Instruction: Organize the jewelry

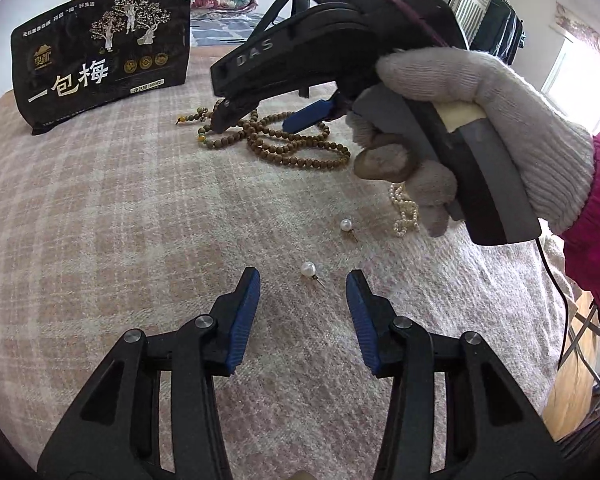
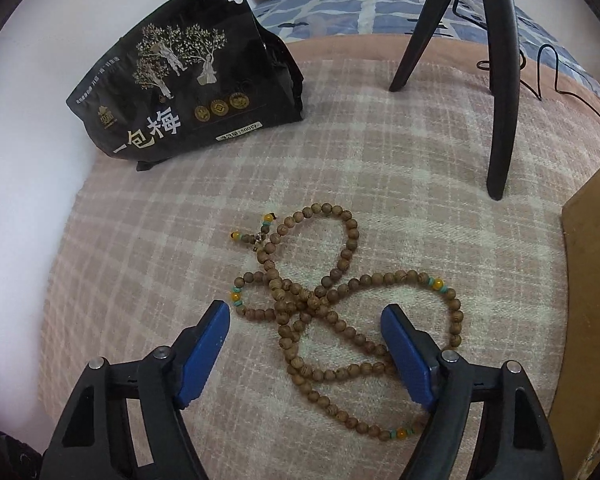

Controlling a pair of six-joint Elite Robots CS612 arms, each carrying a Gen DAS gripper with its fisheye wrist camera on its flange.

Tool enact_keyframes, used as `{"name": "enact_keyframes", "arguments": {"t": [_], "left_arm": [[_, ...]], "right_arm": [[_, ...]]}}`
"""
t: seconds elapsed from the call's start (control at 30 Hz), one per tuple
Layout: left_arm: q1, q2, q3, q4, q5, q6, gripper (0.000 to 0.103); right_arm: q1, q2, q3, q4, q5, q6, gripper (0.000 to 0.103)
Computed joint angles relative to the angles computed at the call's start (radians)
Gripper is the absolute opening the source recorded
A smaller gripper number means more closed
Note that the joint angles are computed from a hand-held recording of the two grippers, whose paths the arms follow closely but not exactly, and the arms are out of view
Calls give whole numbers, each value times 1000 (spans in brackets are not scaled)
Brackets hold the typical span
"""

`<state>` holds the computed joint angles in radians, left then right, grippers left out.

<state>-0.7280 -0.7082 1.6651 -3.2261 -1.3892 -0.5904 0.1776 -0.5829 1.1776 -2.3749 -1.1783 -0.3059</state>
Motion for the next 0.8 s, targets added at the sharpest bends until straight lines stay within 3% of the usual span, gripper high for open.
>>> {"name": "enact_keyframes", "arguments": {"t": [0.13,0.2,0.47,0.57,0.8], "left_arm": [[1,5,-10,12,-2,9,41],[0,9,-17,17,1,13,41],[0,16,-24,18,6,16,39],[1,23,-28,19,16,29,39],[-6,33,-50,51,52,60,22]], "right_arm": [[9,11,-11,-19,-22,17,78],[13,19,-26,-18,-31,34,72],[48,39,-57,-31,-178,-22,56],[57,37,-50,-52,-207,-51,46],[57,33,-38,-72,-209,-80,24]]}}
